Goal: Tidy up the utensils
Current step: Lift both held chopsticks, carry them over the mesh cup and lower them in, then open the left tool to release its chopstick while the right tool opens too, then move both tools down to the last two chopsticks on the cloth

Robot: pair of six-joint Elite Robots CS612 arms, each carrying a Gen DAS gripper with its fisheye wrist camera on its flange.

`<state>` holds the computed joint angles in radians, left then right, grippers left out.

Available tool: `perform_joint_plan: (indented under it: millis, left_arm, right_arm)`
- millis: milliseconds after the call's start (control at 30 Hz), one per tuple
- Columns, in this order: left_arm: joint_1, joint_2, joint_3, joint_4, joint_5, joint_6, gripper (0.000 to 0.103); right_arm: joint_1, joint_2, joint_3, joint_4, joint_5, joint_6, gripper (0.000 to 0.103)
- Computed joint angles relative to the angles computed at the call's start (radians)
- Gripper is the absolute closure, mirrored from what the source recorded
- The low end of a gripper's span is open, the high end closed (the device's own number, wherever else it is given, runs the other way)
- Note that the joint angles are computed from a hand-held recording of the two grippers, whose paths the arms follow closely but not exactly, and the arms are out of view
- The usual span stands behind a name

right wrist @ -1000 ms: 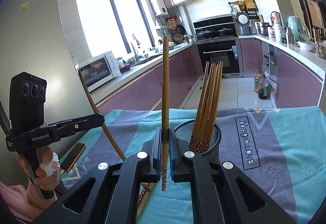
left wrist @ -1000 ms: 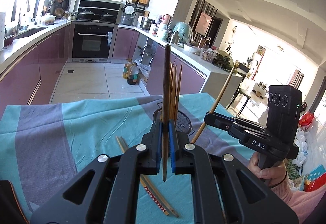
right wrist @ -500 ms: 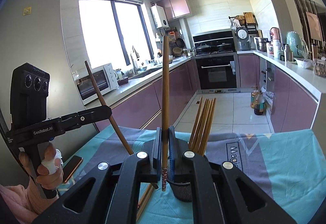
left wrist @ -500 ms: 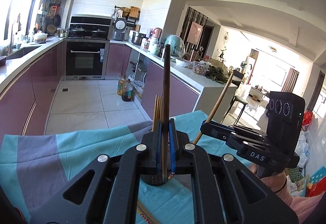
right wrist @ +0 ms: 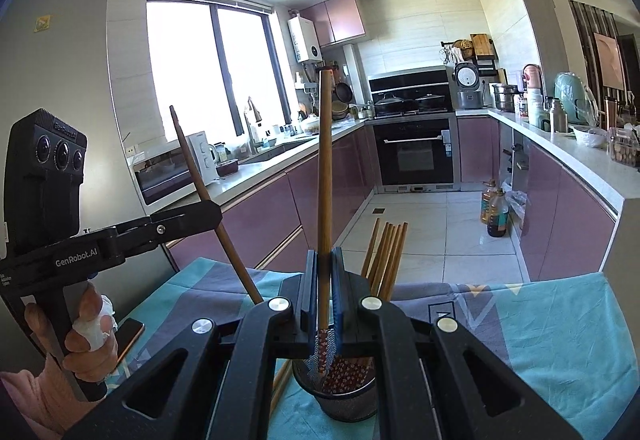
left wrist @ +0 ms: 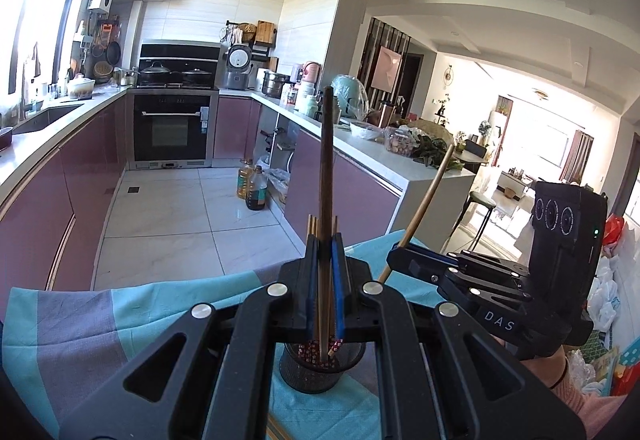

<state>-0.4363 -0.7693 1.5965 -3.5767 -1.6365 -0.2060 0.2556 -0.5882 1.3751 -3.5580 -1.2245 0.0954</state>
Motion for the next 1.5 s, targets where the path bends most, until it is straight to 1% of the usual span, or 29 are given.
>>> perform_joint_plan:
  millis: [100,267,333,500,633,867,1033,1133,1267,1367,1433,1500]
  left_arm:
    - [-0.002,0.008,-0.014,0.035,0.006,0.002,0.096]
    - [-0.005,0.015,-0.041,0.121,0.005,0.022,0.096]
    - [-0.004,0.021,-0.05,0.155,-0.008,0.034,0.096]
    - [-0.005,0.035,-0.073,0.225,-0.013,0.054,0.096]
    - [-0.006,0.047,-0.095,0.268,-0.015,0.059,0.096]
    - [0.0,0.077,-0.15,0.319,-0.022,0.047,0.095]
    - [0.002,0.094,-0.17,0.349,-0.034,0.046,0.095]
    - [0.001,0.099,-0.172,0.355,-0.028,0.036,0.095]
    - [0.005,0.1,-0.155,0.324,-0.026,0.025,0.094]
    - [0.002,0.095,-0.127,0.271,0.0,0.018,0.088]
    - [0.002,0.088,-0.101,0.232,0.018,0.02,0.082]
    - [0.004,0.077,-0.068,0.191,0.033,0.019,0.077]
  right_arm:
    - [0.001,0.011,-0.018,0.038,0.0,0.001,0.097]
    - [0.003,0.023,-0.035,0.115,0.005,-0.012,0.097]
    - [0.004,0.027,-0.04,0.145,0.012,-0.016,0.097]
    - [0.006,0.036,-0.053,0.212,0.009,-0.024,0.097]
    - [0.004,0.044,-0.062,0.241,0.013,-0.01,0.097]
    - [0.003,0.052,-0.078,0.256,0.001,0.016,0.096]
    - [0.003,0.059,-0.088,0.266,0.0,0.036,0.095]
    - [0.002,0.059,-0.084,0.264,0.0,0.042,0.095]
    - [0.001,0.055,-0.072,0.249,0.005,0.037,0.093]
    - [0.002,0.049,-0.057,0.229,0.016,0.028,0.087]
    - [0.002,0.04,-0.036,0.202,0.031,0.018,0.084]
    - [0.001,0.03,-0.013,0.171,0.056,0.004,0.077]
